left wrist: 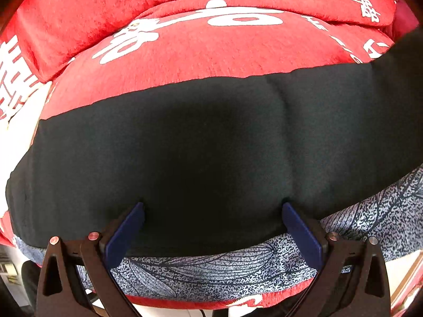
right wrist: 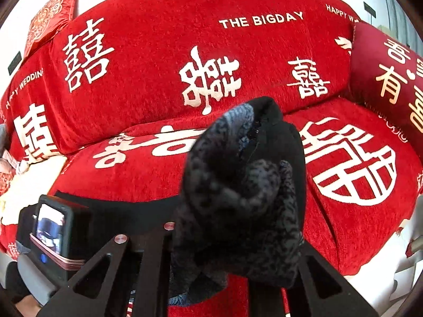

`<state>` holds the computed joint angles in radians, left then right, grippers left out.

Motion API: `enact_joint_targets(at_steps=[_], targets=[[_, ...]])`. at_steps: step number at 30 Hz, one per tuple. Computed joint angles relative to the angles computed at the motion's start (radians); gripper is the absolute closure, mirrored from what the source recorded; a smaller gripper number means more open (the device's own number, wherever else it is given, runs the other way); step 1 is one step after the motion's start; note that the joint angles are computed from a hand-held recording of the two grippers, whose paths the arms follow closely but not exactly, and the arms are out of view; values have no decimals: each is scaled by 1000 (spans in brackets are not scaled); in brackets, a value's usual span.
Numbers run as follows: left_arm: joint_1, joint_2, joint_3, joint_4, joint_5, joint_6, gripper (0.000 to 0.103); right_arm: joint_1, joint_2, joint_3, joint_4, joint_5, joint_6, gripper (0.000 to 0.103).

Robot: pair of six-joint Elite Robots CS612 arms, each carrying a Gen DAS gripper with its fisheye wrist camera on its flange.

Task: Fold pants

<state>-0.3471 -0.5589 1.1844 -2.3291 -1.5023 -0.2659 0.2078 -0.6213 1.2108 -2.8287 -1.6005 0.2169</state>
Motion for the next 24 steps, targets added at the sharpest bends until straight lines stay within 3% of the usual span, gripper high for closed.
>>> enact_joint_targets(at_steps=[8,13,19,24], targets=[[23,-15,10,-13,-59,52,0,42,-13,-18,0,-27,-47,86],[74,-56,68,-131,-103,50,0,72,-9,-44,-14,-48,-100,86],[138,-97,153,-261,-100,132,0,145,48,-106,-54,-151,-344,86],[206,-100,177,-242,-116,57,0,194,104,-171,-20,-163,-491,86]])
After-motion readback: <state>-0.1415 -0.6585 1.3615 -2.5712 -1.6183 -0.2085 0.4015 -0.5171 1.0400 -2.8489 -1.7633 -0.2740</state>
